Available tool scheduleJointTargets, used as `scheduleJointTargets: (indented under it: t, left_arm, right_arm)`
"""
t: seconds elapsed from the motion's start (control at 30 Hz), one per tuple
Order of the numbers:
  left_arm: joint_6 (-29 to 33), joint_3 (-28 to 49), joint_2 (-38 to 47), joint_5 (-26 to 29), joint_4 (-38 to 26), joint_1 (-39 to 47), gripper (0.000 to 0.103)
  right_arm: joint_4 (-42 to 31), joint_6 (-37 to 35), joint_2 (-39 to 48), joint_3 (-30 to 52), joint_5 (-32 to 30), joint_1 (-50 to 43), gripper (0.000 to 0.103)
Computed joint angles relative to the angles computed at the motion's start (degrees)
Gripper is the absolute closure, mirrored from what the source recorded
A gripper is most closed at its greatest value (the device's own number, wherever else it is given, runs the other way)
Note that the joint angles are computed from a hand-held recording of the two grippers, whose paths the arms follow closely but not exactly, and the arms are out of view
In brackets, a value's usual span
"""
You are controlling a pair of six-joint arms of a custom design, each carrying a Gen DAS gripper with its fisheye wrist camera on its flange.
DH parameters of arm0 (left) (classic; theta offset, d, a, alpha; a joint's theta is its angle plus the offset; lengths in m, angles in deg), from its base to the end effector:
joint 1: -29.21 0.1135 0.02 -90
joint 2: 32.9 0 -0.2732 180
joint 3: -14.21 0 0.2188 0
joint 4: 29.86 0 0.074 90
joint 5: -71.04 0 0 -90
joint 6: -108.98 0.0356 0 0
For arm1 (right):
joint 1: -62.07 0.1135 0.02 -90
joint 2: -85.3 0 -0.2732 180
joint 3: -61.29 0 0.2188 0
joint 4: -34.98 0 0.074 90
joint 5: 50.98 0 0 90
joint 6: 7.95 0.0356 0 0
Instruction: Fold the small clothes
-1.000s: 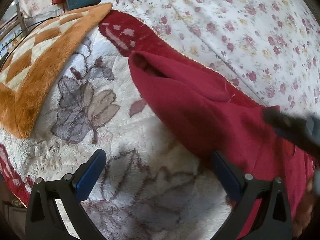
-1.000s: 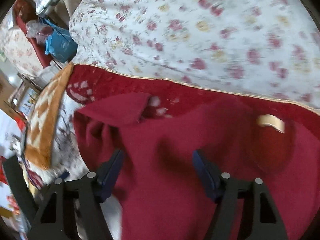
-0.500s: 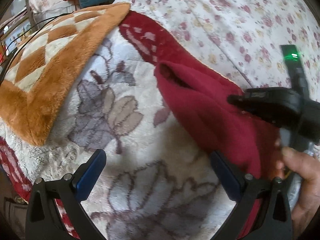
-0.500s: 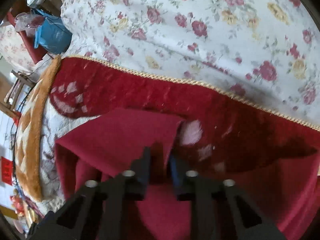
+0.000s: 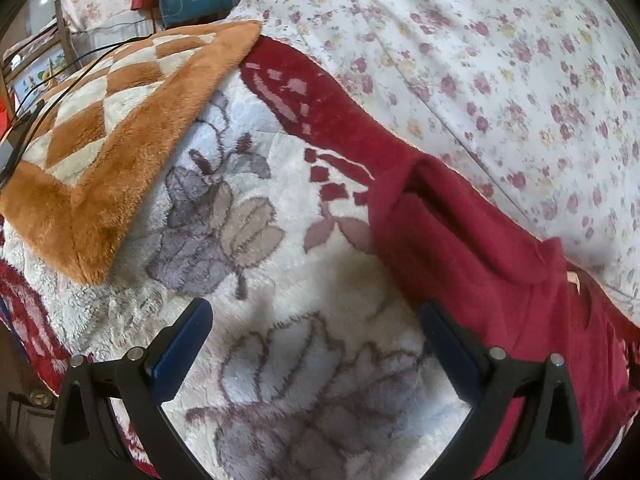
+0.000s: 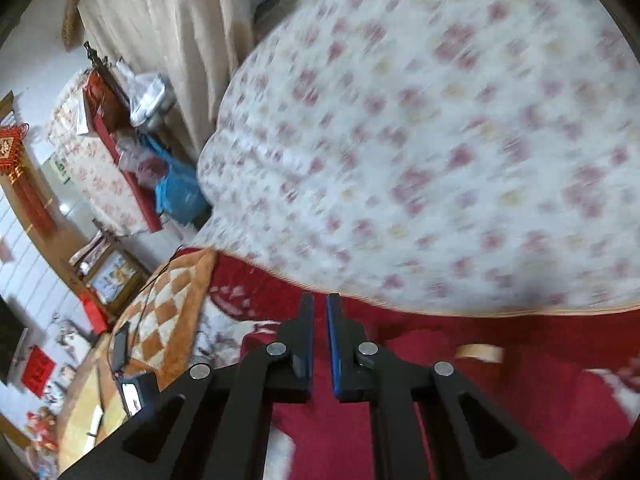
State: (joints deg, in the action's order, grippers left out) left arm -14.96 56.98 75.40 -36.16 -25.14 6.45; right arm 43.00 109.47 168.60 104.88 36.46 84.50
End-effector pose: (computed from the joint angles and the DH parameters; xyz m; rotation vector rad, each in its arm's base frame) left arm 0.2338 -0.0867 0.0794 -0.3491 2.5333 0.0241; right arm 0.2302 0.0967 0.1875 0.0676 2.1741 0.5554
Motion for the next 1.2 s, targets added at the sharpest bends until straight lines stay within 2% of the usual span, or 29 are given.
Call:
scheduleJointTargets:
  t: [0.1,0.17,0.2,0.23,0.27,0.3,0.37,0.43,0.57,0.63,0.77,0.87,0.97,1.03,1.07,1.17,1.2]
  left_arm:
    - [-0.28,0.21,0.38,-1.27,-0.54,-1.94,0.000]
    - [-1.49,0.23,0.71,-1.89,-0.74,-2.58,0.000]
    - [-2.14,0.16,0.81,-1.69,-0.62,-2.60,0.000]
    - [-2.78,0.00,0.87,-1.06,-0.29,-2.54,0.000]
    - [-3.29,-0.25,0.92,-0.41,0.19,-2.60,0.000]
    - [-3.52,-0.27,0.99,-0.31,0.27,-2.81,0.000]
    - [-3.33,0.32,1.54,-0.91,-0.15,-3.66,0.000]
    - [-2.45,1.37,2.49,-1.57,-0.66,-4.15,0.000]
    - [-0.97,2.37,4.39,-0.30,0.78,-3.35,0.000]
    - [-0.26,3.68,6.06,0.21,0.37,-2.77,0.000]
    - [0.43,8.15,10.93,0.58,-3.80,-1.29,0.000]
    - [-0.23,8.06,11.77,2.79,-2.84,-0.19,0.000]
    - [0.11,8.39,11.78,1.90,-3.39,-0.67,0.000]
    - [0.16,8.46,11.62,1.45,-3.68,-0.82,0.000]
    - [0.18,8.40,11.39,1.36,-3.85,-0.78,0.000]
    - [0.25,8.00,10.00,0.94,-4.45,-0.33,0.000]
    - [0.08,7.55,9.25,0.62,-4.47,-0.44,0.000]
  right_arm:
    - [-5.87,-2.42,-4.98,-3.54,-1.59,-5.78,0.093]
    - [-5.48,-1.98,-1.31,-4.64,-5.48,-8.40,0.092]
    - [-3.45,-0.92,1.32,-5.33,-7.00,-8.54,0.080]
    - [0.22,0.48,5.71,-5.54,-8.68,-7.60,0.050]
    - [3.72,1.56,9.73,-5.22,-9.68,-6.56,0.036]
    - [8.42,3.59,15.21,-4.20,-9.74,-3.96,0.027]
    - [11.09,5.19,22.43,-0.67,-10.06,-0.90,0.028]
    - [11.35,7.76,31.37,6.55,-12.71,1.26,0.028]
    - [5.72,8.58,43.01,20.39,-11.34,3.57,0.032]
    - [4.17,9.27,46.14,24.04,-11.60,3.38,0.038]
    - [2.63,10.10,50.79,29.17,-13.99,2.39,0.042]
    - [0.57,8.77,53.32,33.04,-13.84,2.73,0.046]
    - [-3.56,10.05,57.08,38.43,-15.24,2.49,0.061]
    - [-3.87,10.88,57.68,38.81,-13.86,2.44,0.089]
    - [-3.91,10.82,57.37,38.60,-13.63,2.30,0.094]
    - [4.04,12.36,52.77,31.05,-14.70,1.20,0.094]
    - [8.28,12.29,49.03,26.28,-14.52,0.70,0.094]
